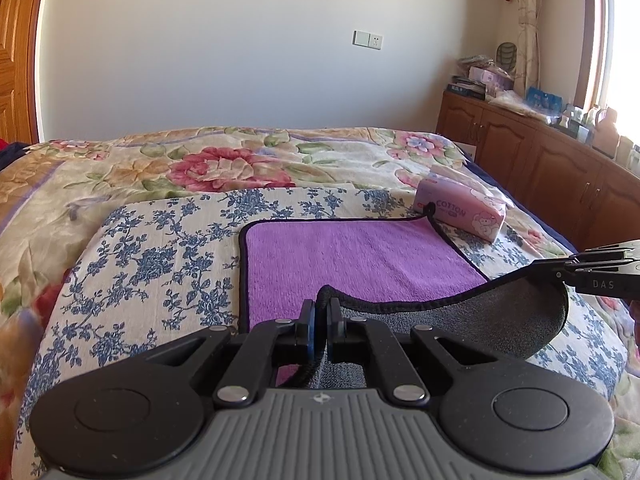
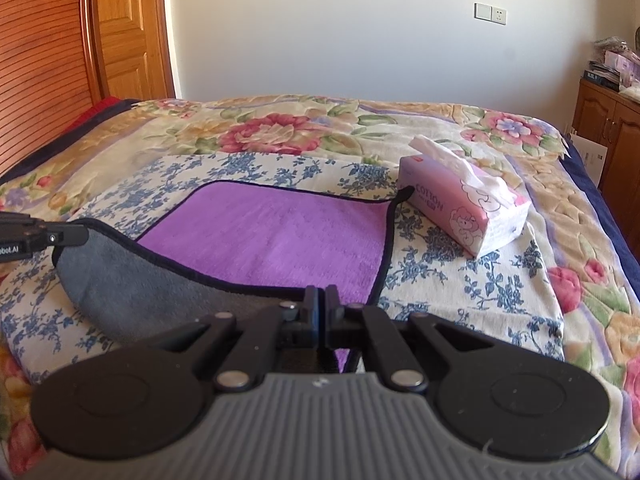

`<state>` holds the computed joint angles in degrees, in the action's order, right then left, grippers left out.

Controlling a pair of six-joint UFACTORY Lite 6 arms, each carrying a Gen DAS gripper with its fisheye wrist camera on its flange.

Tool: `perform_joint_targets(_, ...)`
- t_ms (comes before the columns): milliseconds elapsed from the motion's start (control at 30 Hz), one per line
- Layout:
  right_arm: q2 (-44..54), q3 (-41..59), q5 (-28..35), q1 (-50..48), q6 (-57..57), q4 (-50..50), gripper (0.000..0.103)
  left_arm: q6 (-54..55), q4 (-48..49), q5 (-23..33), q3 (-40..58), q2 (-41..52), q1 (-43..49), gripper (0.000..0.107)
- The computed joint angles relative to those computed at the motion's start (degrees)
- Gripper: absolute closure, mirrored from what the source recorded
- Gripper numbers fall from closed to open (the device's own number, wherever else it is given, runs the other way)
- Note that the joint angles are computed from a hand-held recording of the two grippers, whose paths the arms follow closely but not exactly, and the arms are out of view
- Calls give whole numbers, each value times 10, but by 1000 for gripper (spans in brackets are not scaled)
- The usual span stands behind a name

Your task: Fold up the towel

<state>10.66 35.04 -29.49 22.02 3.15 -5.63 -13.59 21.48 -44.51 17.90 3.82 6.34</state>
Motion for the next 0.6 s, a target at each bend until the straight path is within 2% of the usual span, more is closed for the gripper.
perform_joint_targets(600, 55, 70, -2, -11, -8, -22, 100, 18, -27, 23, 64, 43, -24, 101)
